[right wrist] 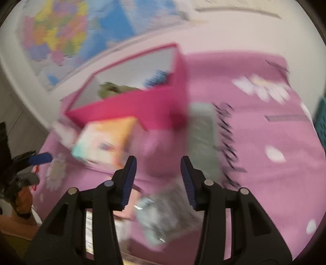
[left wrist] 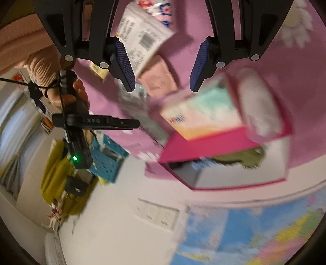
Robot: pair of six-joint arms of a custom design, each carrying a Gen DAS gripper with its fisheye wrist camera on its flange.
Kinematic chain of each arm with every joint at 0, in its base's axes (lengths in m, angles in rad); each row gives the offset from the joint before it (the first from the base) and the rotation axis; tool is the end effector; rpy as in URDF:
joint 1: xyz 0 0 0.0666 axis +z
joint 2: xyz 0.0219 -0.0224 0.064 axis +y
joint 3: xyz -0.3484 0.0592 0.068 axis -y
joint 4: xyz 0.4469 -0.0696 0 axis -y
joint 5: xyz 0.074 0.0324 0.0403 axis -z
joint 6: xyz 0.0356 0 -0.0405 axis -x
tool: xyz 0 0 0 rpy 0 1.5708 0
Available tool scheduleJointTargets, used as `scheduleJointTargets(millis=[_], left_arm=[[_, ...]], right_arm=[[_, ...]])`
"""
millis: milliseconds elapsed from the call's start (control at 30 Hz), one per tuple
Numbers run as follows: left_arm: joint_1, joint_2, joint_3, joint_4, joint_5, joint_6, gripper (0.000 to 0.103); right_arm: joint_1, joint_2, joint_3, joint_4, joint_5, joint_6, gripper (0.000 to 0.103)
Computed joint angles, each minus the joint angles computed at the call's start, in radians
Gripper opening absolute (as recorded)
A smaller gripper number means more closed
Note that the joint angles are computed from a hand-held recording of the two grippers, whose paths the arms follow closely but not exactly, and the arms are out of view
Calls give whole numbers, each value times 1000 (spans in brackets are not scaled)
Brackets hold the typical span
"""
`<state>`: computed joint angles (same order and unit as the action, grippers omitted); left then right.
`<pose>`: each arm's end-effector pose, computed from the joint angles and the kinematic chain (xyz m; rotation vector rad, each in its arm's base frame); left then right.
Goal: Organize soft objects
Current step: 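Reach the right gripper to the clear printed packet and grasp it, then carry the packet into the pink box and open the right gripper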
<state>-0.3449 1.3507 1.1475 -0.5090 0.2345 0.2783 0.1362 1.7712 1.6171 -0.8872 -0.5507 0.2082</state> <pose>0.4977 -0.1880 0.3241 0.2029 2.3215 -0.5875 0.6435 0.1066 0.2997 -0.6206 2.4443 0.6854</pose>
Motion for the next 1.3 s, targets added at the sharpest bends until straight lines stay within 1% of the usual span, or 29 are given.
scheduleJointTargets(millis=[100,200,300,367,400,500,633,733,800,833,867,900,933,967,1000,1067,1100,1167,1200,1300], left_arm=[[-19,57,43,-17,62,-5,57],[-30,106,84,-42,109,-21,57],[-44,166,136,-73,172,-30,57],[-47,202,165,-91,227,-26,57],[-51,216,179,-102,238,-25,57],[-59,253,209,-131,249,-20,57],[-57,283,229,-147,251,-5,57],[-51,288,225,-153,252,6,57],[-47,297,226,-159,251,15,57],[-46,300,227,-157,261,20,57],[-45,300,226,-156,259,24,57],[-46,299,225,-155,252,28,57],[-45,296,222,-154,249,29,57],[-44,295,221,-154,248,34,57],[-43,294,220,-154,246,39,57],[-38,292,216,-152,240,53,57],[-35,290,214,-149,245,61,57],[-30,292,214,-145,254,72,57],[-28,294,216,-144,256,77,57],[-28,298,221,-143,255,80,57]], right_arm=[[-22,13,-5,-25,39,-13,47],[-43,18,-15,-38,45,-20,47],[-52,5,-37,-28,26,-19,48],[-50,4,-41,-36,0,-1,50],[-48,4,-44,-42,-20,4,51],[-49,10,-38,-74,-75,26,51],[-55,8,-44,-98,-161,24,51],[-61,9,-43,-116,-235,41,44],[-58,14,-35,-135,-261,57,42],[-54,12,-38,-132,-252,63,37],[-49,8,-42,-129,-244,68,23],[-45,15,-36,-148,-251,80,12],[-40,18,-31,-154,-244,88,10],[-35,13,-36,-156,-233,104,9],[-35,10,-40,-161,-240,118,8],[-37,-11,-60,-137,-263,116,6],[-39,-28,-76,-105,-274,96,5],[-45,-33,-79,-87,-309,72,4],[-49,-40,-86,-62,-326,37,4],[-55,-49,-92,-22,-364,-26,4]])
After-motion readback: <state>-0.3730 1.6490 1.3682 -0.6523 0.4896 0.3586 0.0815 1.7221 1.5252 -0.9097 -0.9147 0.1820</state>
